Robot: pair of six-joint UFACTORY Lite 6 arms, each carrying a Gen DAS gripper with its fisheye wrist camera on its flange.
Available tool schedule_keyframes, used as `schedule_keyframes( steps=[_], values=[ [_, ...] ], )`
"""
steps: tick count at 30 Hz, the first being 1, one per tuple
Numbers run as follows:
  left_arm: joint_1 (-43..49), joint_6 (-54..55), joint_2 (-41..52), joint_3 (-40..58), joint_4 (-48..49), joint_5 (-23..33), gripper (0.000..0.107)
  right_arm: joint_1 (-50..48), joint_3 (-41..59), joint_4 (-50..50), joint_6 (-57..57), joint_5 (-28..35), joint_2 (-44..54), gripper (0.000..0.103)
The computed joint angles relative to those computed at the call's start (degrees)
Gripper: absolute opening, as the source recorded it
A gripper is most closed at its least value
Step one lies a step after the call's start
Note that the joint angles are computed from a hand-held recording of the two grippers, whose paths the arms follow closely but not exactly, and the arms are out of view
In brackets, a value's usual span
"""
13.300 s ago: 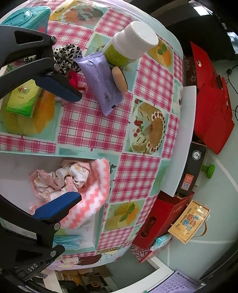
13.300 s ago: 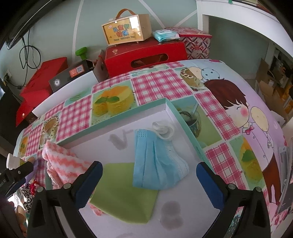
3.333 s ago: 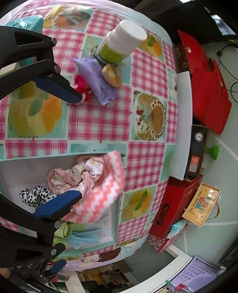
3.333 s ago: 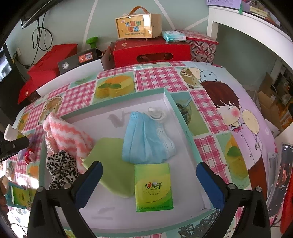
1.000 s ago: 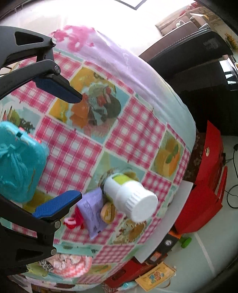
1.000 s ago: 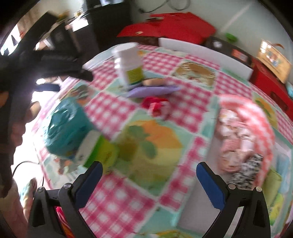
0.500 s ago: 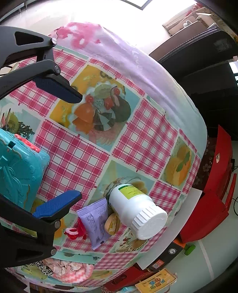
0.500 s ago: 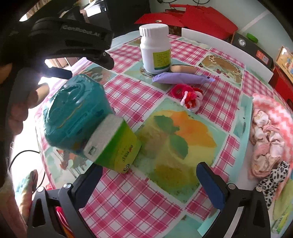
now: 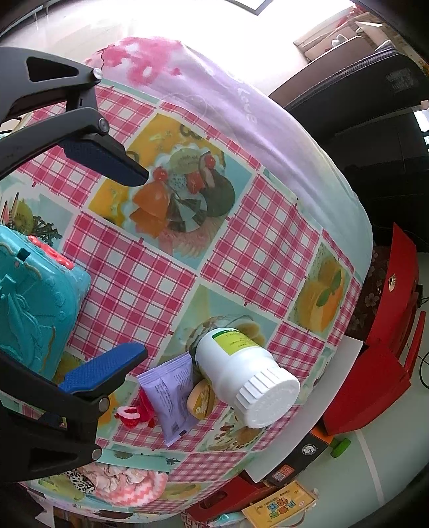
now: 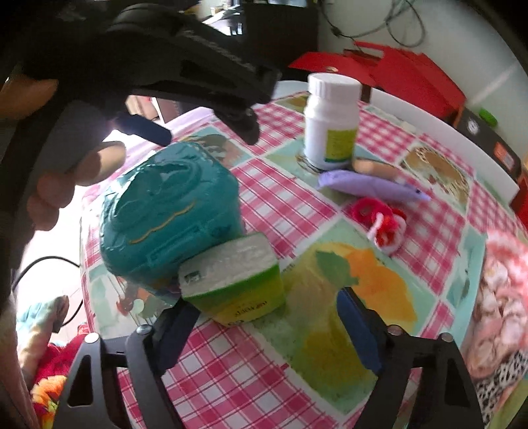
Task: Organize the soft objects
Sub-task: 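Grasp the white-green tissue pack with right tool while left tool approaches red plush toy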
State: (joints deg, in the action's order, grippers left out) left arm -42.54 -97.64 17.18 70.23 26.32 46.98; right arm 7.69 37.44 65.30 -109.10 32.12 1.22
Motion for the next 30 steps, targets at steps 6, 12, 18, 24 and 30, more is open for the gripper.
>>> schedule_keyframes(
  steps=[6,12,18,24,30],
  values=[
    [0.08,-0.11,-0.02,-0.24,0.01,-0.52,0.096,-1.58,-1.04,0.84,-3.97,4.04,-1.16,0.052],
    [0.04,0.00,0.19,-0.04,0.13,-0.71,0.096,-3.13,0.21,0.66,-2.77,4.99,0.01,0.052],
    [-0.34,-0.50,0.43,1.20,1.16,-0.42,0.096,-6.26,4.02,0.44,-0.59,4.25,3.13,0.052],
    [-0.87,0.89,2.65,5.71,1.84,0.78,0.096,-10.16,7.88,0.13,2.15,4.38,5.41,0.052],
    [-1.73,1.19,5.66,11.64,3.62,2.53,0.096,-14.15,10.70,0.51,3.51,5.68,5.40,0.052]
  ],
)
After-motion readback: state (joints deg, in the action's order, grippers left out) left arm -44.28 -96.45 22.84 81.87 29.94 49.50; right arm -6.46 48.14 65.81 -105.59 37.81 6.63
